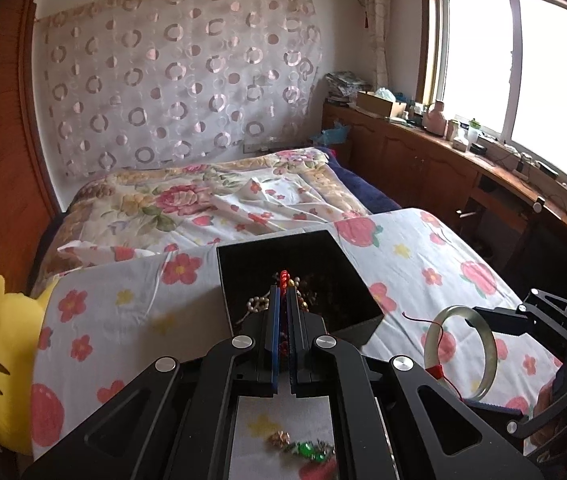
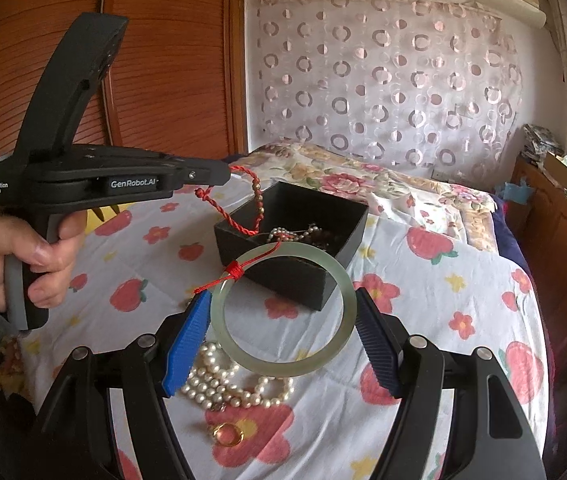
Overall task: Organize jewelry
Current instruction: 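Drop the red bracelet in the box with the left tool while the right grasps the bangle, then carry the jade bangle over the box and open the right tool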
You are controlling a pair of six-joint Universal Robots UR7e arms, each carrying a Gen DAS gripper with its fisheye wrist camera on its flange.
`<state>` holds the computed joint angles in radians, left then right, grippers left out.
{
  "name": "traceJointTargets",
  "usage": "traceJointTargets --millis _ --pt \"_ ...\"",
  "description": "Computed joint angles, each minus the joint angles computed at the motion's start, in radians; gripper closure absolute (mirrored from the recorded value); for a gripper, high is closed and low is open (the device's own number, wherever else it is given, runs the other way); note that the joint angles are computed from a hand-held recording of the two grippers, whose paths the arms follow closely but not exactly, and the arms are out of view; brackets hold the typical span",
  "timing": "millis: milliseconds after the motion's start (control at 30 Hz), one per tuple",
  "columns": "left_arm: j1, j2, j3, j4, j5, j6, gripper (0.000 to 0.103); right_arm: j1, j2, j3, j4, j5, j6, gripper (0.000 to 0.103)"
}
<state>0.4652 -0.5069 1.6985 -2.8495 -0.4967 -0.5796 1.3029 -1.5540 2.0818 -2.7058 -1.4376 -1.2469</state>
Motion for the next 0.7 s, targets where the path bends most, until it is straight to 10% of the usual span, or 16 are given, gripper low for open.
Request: traceJointTargets --millis 467,700 --pt "0.066 0.037 -0.084 0.076 -0.013 -0.016 0.1 0.032 0.099 -0.082 -0.038 -0.041 0.071 0.029" --pt "0.063 0.016 -0.039 0.056 0.012 -0.048 0.061 0.07 0.174 -0.142 -0.05 -0.066 0.084 0.029"
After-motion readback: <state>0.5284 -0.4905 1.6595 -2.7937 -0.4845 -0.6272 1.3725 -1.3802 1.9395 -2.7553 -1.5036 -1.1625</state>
